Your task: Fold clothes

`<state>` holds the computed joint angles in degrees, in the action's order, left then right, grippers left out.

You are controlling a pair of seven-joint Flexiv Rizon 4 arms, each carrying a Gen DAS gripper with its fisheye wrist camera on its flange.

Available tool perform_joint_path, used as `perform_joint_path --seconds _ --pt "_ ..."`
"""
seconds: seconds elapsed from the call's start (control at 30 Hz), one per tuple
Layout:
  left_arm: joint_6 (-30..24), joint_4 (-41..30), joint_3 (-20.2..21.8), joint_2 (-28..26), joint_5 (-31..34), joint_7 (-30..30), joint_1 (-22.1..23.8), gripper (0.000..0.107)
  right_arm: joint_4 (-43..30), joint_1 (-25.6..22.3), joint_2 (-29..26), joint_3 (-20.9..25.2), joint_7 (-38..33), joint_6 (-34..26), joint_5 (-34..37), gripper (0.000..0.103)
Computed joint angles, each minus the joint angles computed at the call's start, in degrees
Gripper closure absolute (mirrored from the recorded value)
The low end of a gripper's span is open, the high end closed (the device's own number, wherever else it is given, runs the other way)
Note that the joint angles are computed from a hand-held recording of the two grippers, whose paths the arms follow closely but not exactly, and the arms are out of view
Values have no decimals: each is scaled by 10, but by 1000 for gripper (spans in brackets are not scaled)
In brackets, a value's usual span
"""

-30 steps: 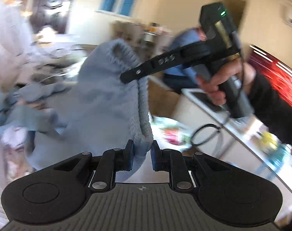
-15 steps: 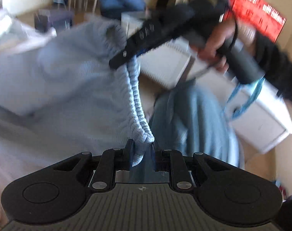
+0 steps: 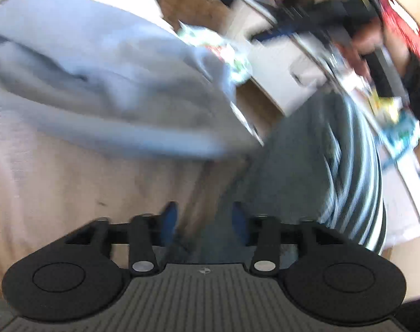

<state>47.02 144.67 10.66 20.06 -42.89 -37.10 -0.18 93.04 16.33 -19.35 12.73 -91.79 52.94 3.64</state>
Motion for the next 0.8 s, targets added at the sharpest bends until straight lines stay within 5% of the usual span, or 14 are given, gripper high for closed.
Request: perform_joint_path --seconds 0.07,0.13,0.27,0.6,0.7,0.8 --pt "34 -7 3 -13 -33 -3 4 58 -4 -8 0 6 -12 7 18 56" --pt "101 -5 -4 -25 -69 -17 6 48 -8 -15 -1 11 -27 15 36 51" --pt "228 -17 -16 -65 -108 -63 7 45 -23 -5 -18 14 -44 12 33 51" --pt "357 -83 -25 -171 -157 -116 18 38 -160 27 -93 48 -101 -55 58 51" --pt "390 -118 -51 -227 -244 -54 27 38 -247 53 -139 53 -121 -98 56 51" --pt "470 -189 -103 -293 -465 129 24 39 -351 91 -196 46 -135 -142 39 51"
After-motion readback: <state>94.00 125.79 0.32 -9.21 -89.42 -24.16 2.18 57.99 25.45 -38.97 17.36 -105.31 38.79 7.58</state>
